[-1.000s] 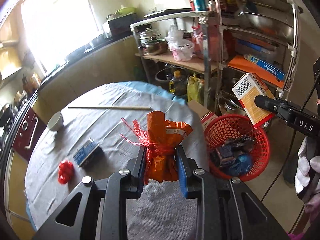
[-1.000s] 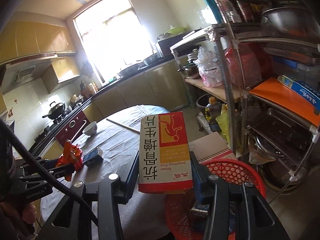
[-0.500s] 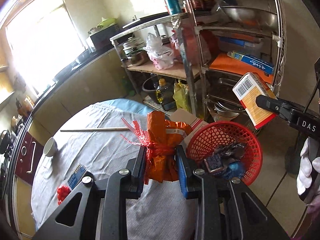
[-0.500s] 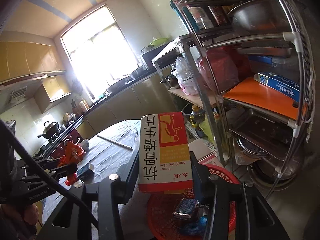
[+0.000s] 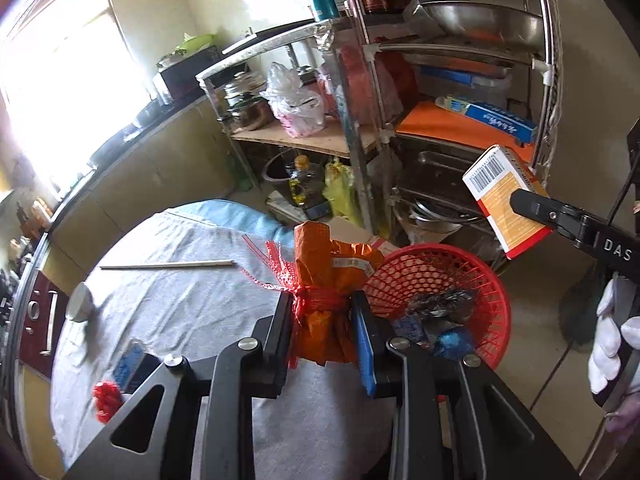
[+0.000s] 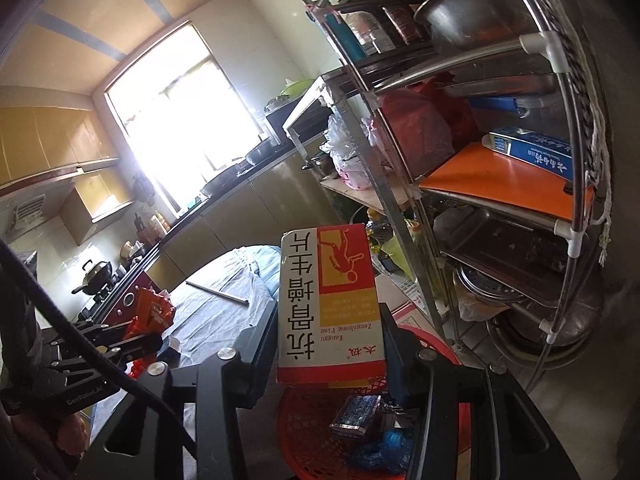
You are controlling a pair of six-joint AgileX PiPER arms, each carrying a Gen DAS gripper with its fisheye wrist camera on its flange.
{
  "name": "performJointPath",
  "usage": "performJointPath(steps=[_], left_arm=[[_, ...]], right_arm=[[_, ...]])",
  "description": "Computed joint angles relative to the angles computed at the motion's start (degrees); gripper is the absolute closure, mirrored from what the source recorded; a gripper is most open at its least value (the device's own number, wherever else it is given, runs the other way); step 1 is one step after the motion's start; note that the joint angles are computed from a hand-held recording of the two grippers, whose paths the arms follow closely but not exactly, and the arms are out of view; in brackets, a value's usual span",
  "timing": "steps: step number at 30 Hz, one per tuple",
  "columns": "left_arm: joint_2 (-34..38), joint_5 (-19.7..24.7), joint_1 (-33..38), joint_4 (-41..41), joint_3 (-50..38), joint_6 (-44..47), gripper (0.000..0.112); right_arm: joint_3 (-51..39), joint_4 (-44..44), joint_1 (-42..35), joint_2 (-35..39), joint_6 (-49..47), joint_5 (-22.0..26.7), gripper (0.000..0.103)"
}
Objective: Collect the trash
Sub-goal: 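Carry snack bag and medicine box to the red basket and open both tools, then bring both tools back over the table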
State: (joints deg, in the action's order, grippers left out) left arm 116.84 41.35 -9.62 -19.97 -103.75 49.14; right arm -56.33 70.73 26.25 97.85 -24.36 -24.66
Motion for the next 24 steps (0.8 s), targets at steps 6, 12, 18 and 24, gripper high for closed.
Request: performJointPath(steps=[6, 12, 18, 24], left_arm=[[3.3, 5.26, -0.63, -2.59, -3.92, 0.91, 0.082], [5.79, 8.02, -2.21, -3.19, -5.73, 0.96, 0.082], [8.37, 9.91, -3.43, -3.86, -7.73, 1.06, 0.082], [12.19, 13.48, -3.63, -3.53, -11.98, 0.62, 0.049]], right_arm=[[3.29, -5.57, -1.69, -0.79, 8.26, 0.43, 0.054], [4.89, -15.73, -4.54, 0.12, 20.6, 2.84, 0.054], [4.73, -31.48, -7.9, 2.34, 37.98, 4.16, 0.053], [0.46, -49.57, -11.14, 7.38, 57.49, 6.96, 0.04]])
